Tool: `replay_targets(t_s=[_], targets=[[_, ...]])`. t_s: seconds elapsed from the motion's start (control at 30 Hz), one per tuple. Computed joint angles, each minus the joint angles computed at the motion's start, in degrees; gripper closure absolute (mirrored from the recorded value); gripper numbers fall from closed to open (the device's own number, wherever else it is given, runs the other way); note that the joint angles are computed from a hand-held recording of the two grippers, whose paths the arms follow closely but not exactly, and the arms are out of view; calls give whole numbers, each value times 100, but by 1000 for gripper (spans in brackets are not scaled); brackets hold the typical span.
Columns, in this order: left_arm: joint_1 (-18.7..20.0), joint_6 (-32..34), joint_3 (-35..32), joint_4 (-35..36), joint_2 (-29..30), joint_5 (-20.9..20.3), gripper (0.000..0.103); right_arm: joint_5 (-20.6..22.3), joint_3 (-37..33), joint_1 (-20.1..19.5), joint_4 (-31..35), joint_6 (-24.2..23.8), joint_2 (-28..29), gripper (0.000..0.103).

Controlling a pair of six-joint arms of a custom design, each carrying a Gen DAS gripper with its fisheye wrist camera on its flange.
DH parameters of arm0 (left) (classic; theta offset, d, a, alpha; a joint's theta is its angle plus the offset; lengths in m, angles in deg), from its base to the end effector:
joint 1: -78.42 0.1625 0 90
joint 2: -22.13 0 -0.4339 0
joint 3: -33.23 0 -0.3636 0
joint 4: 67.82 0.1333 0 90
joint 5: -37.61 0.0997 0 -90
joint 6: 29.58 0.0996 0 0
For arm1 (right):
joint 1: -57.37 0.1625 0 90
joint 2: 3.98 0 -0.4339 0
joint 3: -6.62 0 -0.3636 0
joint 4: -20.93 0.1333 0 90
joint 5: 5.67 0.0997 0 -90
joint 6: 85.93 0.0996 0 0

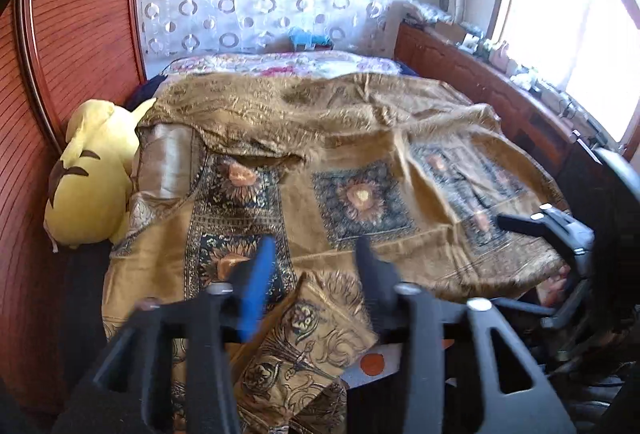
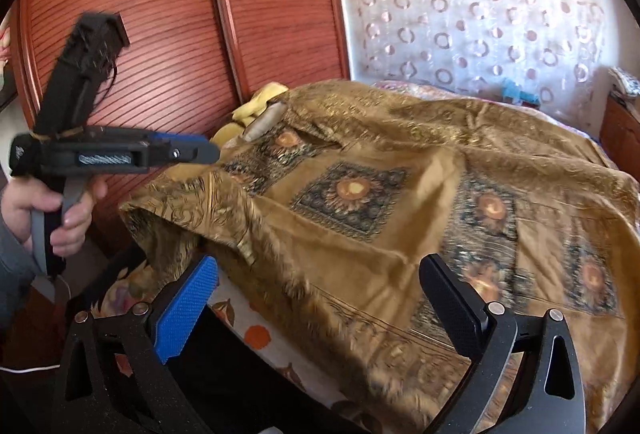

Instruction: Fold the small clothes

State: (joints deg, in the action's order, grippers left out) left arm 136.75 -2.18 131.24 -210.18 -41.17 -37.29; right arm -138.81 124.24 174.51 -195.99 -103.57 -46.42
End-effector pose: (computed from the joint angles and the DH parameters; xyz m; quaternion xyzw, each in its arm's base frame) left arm -0.1889 -0.6096 0.2817 0.4654 0.8622 -0.1568 0.1241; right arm 0.3007 -0.4437 0.1371 0.1704 -0.8348 0.4318 0.2961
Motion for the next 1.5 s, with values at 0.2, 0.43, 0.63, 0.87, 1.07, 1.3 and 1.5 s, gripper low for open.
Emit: replay_targets(t_s=[0.2,0.43,0.63,0.87,1.07,1.3,1.5], targets=[[94,-105,11,31,-178,71,56,521,-277,-227,810,-84,4,26],[387,-321,200,-435,-490,306,56,1071,-775,-245,1531,-578,180,33],[650,-480,127,-735,-568,544,56,1054,-1538,-171,2019,-1289,639,33],[883,-468,112,-928,-636,766,56,731,-2176,28,2140,-2261,1132,33],[1013,-552,97,-873,-602,725,56,438,-2552,57,2421,-2718,1351,85],[1000,-533,174,-849,-595,644,56,978,-2265,-121,1977,-1948,768,100],[996,-522,235,-847,-578,613,56,-189,-2179,-454,1741,-988,565,100]])
